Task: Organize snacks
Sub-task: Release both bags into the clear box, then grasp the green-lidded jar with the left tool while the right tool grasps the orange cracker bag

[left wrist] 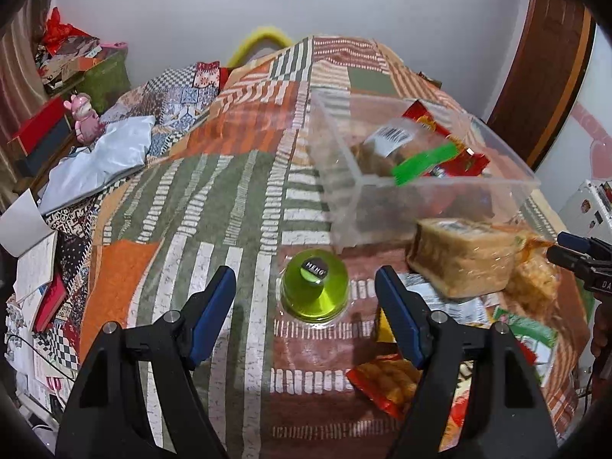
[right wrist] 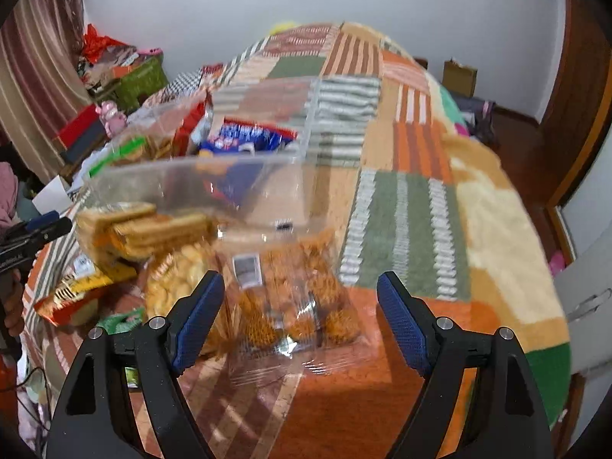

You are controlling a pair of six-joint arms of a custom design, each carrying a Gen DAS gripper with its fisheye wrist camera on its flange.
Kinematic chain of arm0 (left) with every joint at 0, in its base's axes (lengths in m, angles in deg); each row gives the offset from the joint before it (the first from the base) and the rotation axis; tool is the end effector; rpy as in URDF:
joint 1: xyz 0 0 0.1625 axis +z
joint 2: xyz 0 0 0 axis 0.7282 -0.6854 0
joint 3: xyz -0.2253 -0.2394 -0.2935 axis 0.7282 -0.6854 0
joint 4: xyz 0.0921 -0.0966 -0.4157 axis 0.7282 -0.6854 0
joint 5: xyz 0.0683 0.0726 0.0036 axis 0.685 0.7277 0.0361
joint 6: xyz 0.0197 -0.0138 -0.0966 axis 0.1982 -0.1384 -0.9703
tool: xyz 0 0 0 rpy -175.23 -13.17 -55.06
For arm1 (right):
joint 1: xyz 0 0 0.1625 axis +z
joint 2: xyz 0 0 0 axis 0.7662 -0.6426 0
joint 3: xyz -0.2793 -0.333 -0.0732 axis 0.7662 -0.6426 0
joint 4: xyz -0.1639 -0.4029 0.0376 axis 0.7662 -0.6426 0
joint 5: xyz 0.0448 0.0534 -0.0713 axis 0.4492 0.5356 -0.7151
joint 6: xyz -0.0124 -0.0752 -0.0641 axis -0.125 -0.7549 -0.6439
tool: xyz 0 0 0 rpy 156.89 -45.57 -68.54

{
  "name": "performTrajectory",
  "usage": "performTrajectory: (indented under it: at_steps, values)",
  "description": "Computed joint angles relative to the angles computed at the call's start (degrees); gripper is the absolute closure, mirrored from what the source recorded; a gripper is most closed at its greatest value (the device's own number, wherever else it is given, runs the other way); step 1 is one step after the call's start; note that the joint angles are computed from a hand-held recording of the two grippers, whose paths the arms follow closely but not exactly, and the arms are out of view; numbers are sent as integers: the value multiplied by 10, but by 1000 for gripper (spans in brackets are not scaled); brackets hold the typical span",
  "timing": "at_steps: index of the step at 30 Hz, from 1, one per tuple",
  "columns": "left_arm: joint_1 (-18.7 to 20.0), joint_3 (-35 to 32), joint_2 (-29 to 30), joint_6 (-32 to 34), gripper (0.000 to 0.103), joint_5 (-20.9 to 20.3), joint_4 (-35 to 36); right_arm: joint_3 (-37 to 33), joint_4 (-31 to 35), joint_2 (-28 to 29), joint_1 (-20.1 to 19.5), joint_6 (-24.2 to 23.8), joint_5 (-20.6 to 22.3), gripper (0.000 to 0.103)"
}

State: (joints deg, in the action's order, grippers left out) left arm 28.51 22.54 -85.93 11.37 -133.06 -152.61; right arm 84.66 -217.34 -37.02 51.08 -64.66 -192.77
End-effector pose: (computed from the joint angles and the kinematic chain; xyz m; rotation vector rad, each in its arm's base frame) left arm -0.0275 -0.8410 0.2763 0.5681 2.3890 -0.6962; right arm 0.2327 -0.7960 0.0769 0.3343 -2.3905 0.7276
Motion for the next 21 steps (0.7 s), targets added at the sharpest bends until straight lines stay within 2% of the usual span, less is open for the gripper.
performTrajectory:
  at_steps: [7, 10, 14, 15, 17, 21]
  values:
    - [8, -24, 22, -1, 33, 6, 15, 0, 17, 4, -8, 9, 12, 23]
    - [11, -37, 33, -5, 38, 3, 26, -4, 29, 4, -14, 24, 17, 23]
    - [15, -56, 45, -17, 45, -3, 49, -3, 22, 6, -15, 17, 18, 24]
    - [17, -61, 48, -21, 48, -7, 57, -2, 18, 6, -14, 15, 17, 25]
    - [18, -62, 48, -23, 54, -18, 58, 1, 10, 6, -14, 9, 16, 36]
    - [18, -51, 46, -16, 54, -15, 37, -3, 2, 10, -13, 5, 15, 42]
